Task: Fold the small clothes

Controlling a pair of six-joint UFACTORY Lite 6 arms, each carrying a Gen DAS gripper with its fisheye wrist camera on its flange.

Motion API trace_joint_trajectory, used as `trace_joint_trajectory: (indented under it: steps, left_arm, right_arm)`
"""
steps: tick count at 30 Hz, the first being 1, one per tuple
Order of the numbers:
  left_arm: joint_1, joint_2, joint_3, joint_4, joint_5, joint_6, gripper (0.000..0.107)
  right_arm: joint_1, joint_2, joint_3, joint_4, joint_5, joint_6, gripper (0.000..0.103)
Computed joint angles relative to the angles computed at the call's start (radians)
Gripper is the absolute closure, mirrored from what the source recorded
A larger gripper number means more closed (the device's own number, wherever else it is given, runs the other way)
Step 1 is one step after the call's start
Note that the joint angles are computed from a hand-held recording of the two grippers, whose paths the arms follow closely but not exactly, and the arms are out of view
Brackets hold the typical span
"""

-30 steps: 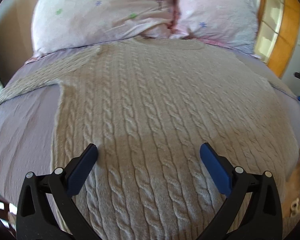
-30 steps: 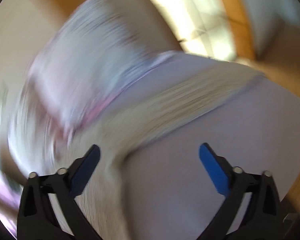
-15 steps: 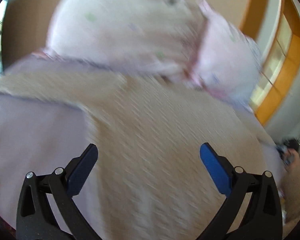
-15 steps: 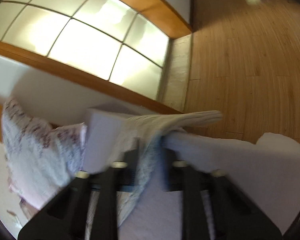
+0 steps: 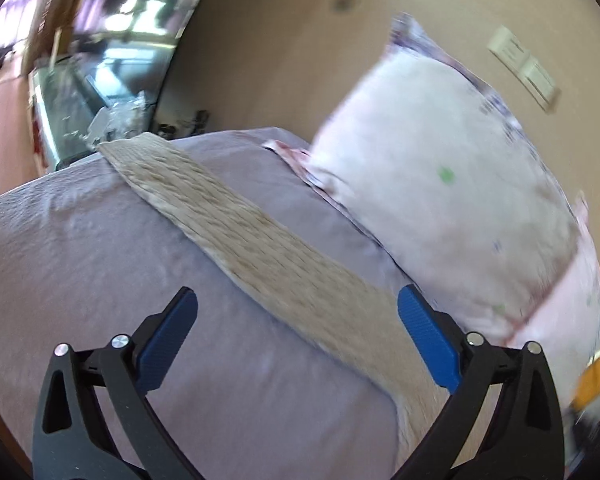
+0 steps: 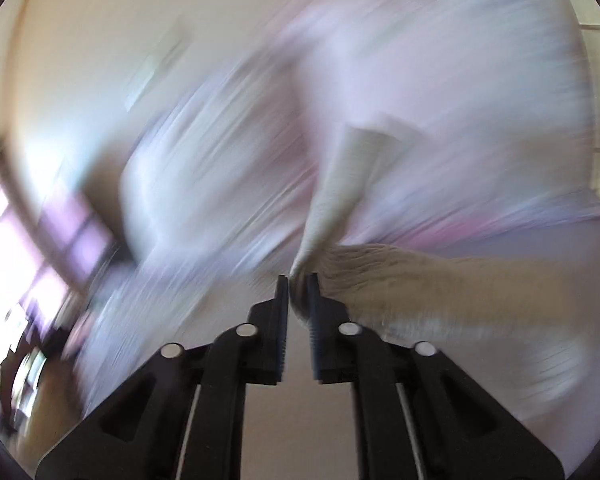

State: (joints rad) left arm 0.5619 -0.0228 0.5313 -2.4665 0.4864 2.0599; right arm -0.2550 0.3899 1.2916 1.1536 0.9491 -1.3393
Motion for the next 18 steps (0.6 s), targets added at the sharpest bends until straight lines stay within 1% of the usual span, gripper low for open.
trace_joint_trajectory:
  steps: [1, 4, 5, 6, 7, 10, 11, 12, 13, 15, 16, 17, 18]
  left_arm:
    - [0.053, 0.035, 0.029, 0.095, 0.019, -0.080, 0.014]
    - [0.155, 0.134, 0.102, 0.247, 0.076, -0.210, 0.023]
    - [0.185, 0.190, 0.152, 0.300, 0.082, -0.267, 0.028]
    - [0.211, 0.243, 0.201, 0.355, 0.093, -0.328, 0.031]
    - [0.240, 0.296, 0.250, 0.409, 0.109, -0.390, 0.036]
    - [0.296, 0.434, 0.372, 0.509, 0.144, -0.547, 0.042]
    - [0.306, 0.465, 0.402, 0.530, 0.152, -0.581, 0.046]
    - [0.324, 0.499, 0.431, 0.531, 0.175, -0.594, 0.048]
    - [0.334, 0.520, 0.457, 0.544, 0.178, -0.615, 0.053]
    - [0.351, 0.564, 0.508, 0.572, 0.191, -0.658, 0.057]
    - [0.361, 0.587, 0.535, 0.588, 0.197, -0.689, 0.065]
    - [0.372, 0.621, 0.577, 0.617, 0.198, -0.741, 0.078]
    - [0.380, 0.649, 0.610, 0.644, 0.194, -0.788, 0.085]
  right_arm:
    - [0.034, -0.021, -0.045, 0.006, -0.013, -0.027, 0.049]
    - [0.067, -0.151, -0.217, 0.086, -0.120, -0.166, 0.031]
    - [0.046, -0.171, -0.237, 0.096, -0.122, -0.178, 0.028]
    - [0.001, -0.181, -0.239, 0.088, -0.097, -0.173, 0.023]
    - [-0.057, -0.192, -0.240, 0.080, -0.068, -0.156, 0.020]
    - [-0.168, -0.176, -0.199, 0.061, -0.041, -0.117, 0.017]
    - [-0.216, -0.179, -0.199, 0.062, -0.028, -0.111, 0.016]
    - [-0.248, -0.161, -0.188, 0.065, -0.020, -0.113, 0.015]
    - [-0.290, -0.143, -0.168, 0.061, -0.004, -0.095, 0.014]
    - [-0.336, -0.116, -0.153, 0.069, 0.006, -0.085, 0.014]
    - [-0.368, -0.110, -0.155, 0.074, 0.017, -0.087, 0.014]
    - [-0.395, -0.103, -0.158, 0.079, 0.027, -0.091, 0.014]
    - [-0.410, -0.100, -0.162, 0.083, 0.032, -0.096, 0.014]
